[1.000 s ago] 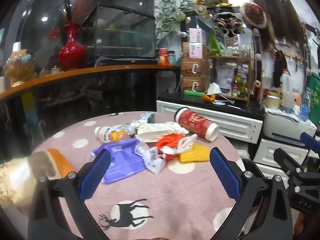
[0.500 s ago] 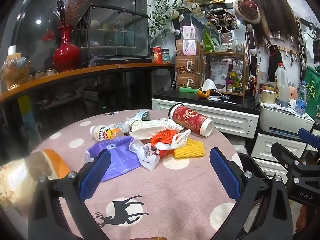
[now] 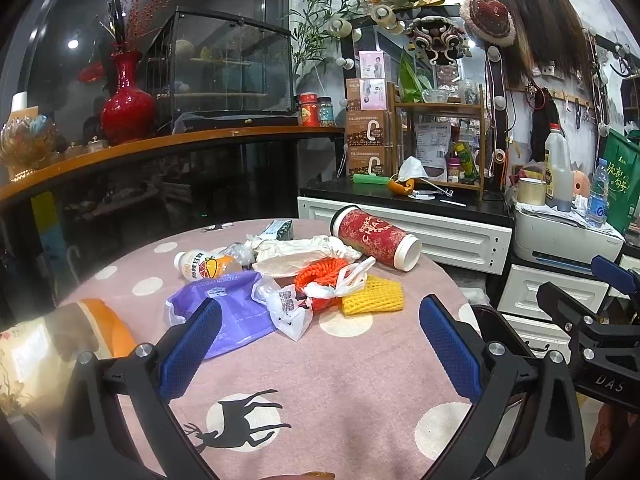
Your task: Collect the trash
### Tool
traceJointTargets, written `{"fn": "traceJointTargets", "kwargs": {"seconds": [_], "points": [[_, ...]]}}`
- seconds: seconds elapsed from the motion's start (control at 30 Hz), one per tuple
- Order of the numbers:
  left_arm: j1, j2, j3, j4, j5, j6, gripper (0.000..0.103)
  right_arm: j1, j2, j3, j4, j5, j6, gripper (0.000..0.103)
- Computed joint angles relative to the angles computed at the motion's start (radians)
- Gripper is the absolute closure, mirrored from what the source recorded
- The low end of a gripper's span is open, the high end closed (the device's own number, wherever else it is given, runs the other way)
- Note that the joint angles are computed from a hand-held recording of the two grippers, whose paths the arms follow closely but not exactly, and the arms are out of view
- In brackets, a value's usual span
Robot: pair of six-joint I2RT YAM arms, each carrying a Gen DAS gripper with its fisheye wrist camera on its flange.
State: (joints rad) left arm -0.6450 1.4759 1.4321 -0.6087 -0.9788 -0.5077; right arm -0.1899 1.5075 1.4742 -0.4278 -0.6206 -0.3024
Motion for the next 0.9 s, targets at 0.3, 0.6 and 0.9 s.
{"fn": "traceJointTargets", "kwargs": {"seconds": [0.3,0.6,0.9], "points": [[0.002,-0.002,-0.007,-0.004,0.011,-0.006,0.005,-0.004,0.005,-0.005,0.008,-0.008,0.008,0.005],[0.005,-0.006,-0.013,0.0,0.012,-0.008,0.005,-0.002,0.006,-0.006,0.005,-0.005,0.007,0.005],[0.004,-0.009,-0.02,0.001,0.016,-0.013,0.005,-0.003,0.008,-0.012,0.008,-0.002,0.009,0.005]]}}
